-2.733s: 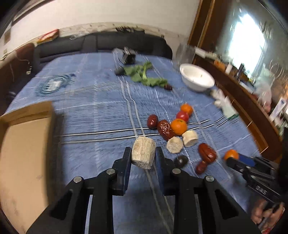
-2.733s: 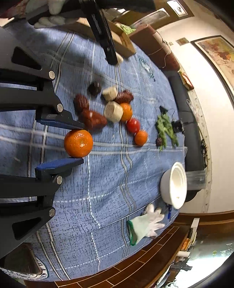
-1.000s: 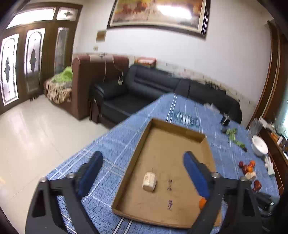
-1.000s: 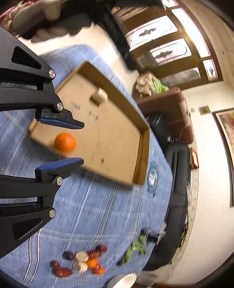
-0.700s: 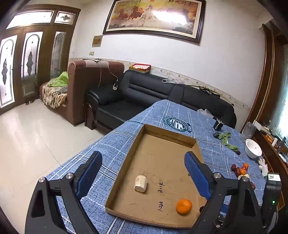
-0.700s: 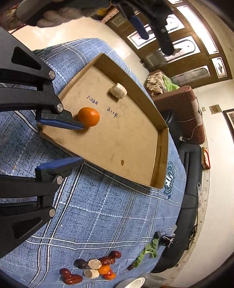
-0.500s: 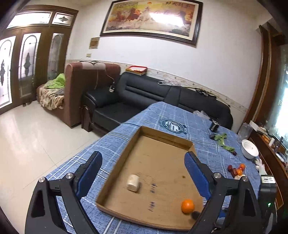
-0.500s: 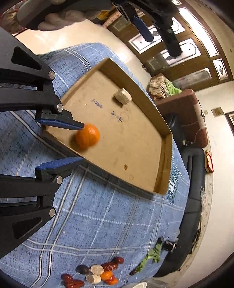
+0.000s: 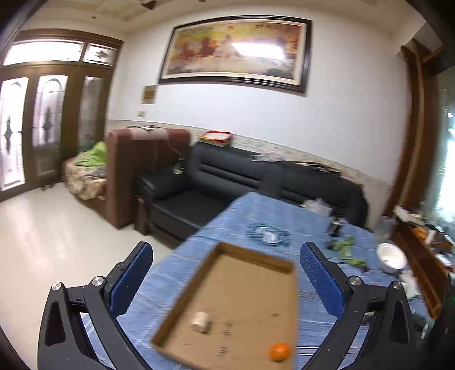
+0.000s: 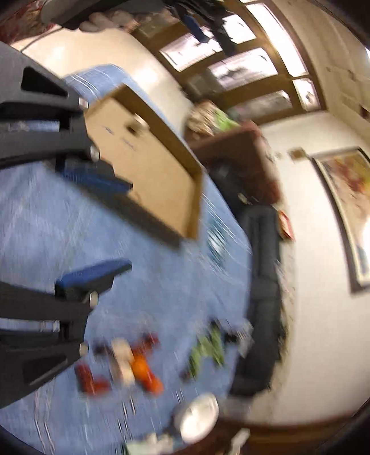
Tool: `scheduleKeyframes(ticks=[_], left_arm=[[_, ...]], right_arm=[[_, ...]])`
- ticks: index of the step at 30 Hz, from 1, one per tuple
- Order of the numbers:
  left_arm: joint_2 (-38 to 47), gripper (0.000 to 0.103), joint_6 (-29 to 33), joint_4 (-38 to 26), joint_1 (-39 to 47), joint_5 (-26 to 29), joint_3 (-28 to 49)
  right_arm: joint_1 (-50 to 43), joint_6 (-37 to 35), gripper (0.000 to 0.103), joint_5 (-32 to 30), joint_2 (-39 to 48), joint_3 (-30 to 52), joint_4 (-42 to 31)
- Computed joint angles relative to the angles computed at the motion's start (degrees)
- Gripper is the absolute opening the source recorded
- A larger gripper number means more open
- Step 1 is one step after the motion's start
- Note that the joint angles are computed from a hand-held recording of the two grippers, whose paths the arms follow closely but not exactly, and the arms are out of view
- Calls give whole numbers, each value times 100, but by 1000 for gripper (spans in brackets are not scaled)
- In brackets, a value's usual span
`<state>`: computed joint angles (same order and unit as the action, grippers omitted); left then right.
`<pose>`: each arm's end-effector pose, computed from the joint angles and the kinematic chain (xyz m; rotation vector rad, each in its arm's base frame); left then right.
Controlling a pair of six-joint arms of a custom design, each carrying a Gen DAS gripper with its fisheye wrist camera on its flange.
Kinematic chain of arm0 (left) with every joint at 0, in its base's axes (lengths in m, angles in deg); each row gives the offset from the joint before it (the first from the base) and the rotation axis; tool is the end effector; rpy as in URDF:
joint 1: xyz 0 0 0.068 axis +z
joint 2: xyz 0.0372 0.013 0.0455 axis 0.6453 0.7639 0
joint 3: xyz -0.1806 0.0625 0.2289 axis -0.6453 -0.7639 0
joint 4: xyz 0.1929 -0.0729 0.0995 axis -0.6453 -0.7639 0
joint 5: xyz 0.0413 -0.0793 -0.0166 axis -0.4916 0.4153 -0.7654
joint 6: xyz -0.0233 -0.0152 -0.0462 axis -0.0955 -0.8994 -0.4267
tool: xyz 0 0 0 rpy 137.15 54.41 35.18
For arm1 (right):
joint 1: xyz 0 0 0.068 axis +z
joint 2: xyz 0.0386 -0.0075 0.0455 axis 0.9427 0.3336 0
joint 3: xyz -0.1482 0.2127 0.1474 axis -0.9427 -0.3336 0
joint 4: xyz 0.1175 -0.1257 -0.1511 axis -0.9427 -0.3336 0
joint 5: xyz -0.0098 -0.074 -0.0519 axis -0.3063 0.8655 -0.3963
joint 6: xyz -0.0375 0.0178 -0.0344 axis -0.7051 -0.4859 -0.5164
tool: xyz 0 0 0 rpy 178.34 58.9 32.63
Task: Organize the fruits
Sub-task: 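Return both tools to the fruit pile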
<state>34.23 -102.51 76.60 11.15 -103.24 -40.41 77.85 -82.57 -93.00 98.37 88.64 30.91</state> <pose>0.2093 -0.0829 0.1836 -0.7216 1.8028 0.2343 0.3977 0.0729 0.0908 -0.8104 2.1019 0.6537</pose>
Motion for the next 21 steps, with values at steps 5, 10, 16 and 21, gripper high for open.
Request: scheduleKeyframes(ticks=[5,10,16,21], left_arm=[[1020,103,421,367,-6,849,770],[2523,103,689,313,-36,2028,2035],[3825,95,925,-203,-115,2913,3502],[4469,82,818,-707,149,3860,4457]], right_arm=[[-1050,141,72,307,129,819,-313],[-1626,183,70,566,1056,2380,-1802],[-1689,145,33,363,2146,3936,-3058],[-1586,335,33,-2,2581,4532,-3195]])
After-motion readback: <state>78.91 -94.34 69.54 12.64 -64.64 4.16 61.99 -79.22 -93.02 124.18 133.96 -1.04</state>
